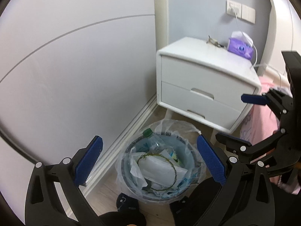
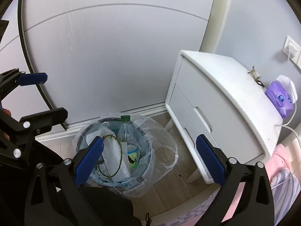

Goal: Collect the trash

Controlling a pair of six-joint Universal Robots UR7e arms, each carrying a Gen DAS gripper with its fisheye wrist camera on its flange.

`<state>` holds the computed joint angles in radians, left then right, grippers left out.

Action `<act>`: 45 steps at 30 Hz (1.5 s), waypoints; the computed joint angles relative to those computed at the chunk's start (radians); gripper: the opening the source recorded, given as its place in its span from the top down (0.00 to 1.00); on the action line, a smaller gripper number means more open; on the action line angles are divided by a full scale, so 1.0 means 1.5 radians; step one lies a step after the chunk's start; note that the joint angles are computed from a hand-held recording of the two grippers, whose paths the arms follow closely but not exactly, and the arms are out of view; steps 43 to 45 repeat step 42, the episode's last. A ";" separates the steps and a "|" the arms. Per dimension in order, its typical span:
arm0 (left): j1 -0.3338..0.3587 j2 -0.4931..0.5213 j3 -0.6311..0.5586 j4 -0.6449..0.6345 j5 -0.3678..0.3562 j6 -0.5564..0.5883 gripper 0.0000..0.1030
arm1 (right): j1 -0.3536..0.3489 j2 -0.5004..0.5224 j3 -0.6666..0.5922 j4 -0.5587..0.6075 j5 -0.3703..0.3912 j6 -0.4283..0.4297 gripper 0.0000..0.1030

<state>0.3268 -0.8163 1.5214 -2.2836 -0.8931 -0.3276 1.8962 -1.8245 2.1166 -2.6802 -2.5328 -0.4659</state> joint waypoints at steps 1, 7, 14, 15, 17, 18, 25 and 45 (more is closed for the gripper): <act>-0.005 -0.003 0.000 0.000 0.007 -0.008 0.06 | 0.008 -0.002 -0.001 -0.001 -0.005 0.004 0.07; -0.023 -0.020 0.000 -0.008 0.023 -0.024 0.06 | 0.050 -0.003 -0.004 -0.013 -0.025 0.021 0.07; -0.047 -0.041 0.013 -0.002 0.076 -0.056 0.06 | 0.093 0.003 -0.002 -0.031 -0.042 0.021 0.07; -0.048 -0.044 0.015 0.000 0.078 -0.062 0.06 | 0.099 0.004 -0.001 -0.033 -0.045 0.022 0.07; -0.054 -0.050 0.022 0.003 0.089 -0.072 0.06 | 0.108 0.004 0.001 -0.030 -0.049 0.028 0.07; -0.055 -0.053 0.024 0.004 0.090 -0.075 0.06 | 0.113 0.004 0.002 -0.028 -0.051 0.031 0.07; -0.061 -0.061 0.031 0.013 0.092 -0.105 0.06 | 0.133 0.000 0.010 -0.016 -0.065 0.049 0.07; -0.065 -0.066 0.038 0.012 0.094 -0.109 0.06 | 0.137 -0.012 0.016 -0.002 -0.075 0.086 0.07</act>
